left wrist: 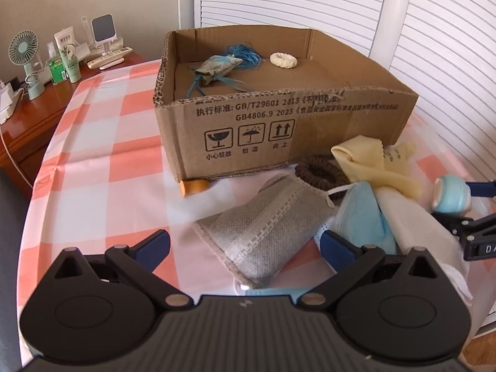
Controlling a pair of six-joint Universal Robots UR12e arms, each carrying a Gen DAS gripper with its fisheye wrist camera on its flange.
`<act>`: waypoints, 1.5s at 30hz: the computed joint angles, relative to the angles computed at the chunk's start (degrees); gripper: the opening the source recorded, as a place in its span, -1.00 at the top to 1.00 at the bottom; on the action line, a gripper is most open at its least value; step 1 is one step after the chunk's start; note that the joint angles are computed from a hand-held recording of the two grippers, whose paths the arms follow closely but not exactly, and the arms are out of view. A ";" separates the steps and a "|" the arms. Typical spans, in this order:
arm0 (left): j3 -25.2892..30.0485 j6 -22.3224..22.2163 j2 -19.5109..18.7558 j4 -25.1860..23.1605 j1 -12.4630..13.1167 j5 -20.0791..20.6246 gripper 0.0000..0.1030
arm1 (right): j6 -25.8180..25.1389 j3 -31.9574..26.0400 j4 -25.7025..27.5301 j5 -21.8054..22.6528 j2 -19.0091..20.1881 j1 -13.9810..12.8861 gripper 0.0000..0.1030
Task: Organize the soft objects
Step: 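Close right gripper on the toy ball while left gripper grasps the grey felt bag, then lift grey bag into the box and open left gripper while right gripper lifts the toy ball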
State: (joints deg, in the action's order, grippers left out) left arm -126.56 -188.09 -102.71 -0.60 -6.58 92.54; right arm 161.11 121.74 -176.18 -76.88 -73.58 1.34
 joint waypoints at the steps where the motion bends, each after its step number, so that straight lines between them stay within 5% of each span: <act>1: 0.15 0.28 -0.22 0.08 0.13 -0.30 -0.98 | 0.00 0.00 0.00 0.00 0.00 0.00 -1.00; 6: 0.55 1.56 -0.94 1.04 0.51 -1.49 -0.84 | -0.06 0.27 -0.69 0.29 0.01 -0.10 -1.00; 16: 0.26 2.03 -0.71 2.05 0.75 -3.26 -0.17 | -0.38 0.54 -1.64 0.26 0.03 0.01 -1.00; 23: -0.31 1.49 0.19 1.35 0.56 -1.74 -0.12 | -3.19 0.72 -2.08 0.11 -0.21 0.37 -0.99; 37: -1.19 0.27 1.07 1.51 0.88 -0.82 -0.06 | -6.36 1.37 -1.85 4.54 -1.46 0.17 -0.06; 45: -1.39 1.00 1.69 1.51 0.88 -1.16 0.10 | -6.72 1.71 -1.38 6.15 -2.23 -0.24 0.01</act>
State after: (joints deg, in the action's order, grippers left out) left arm -127.95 -187.09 -101.02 0.91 -5.70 91.37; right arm 154.39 123.45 -177.57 -70.72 -75.81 1.10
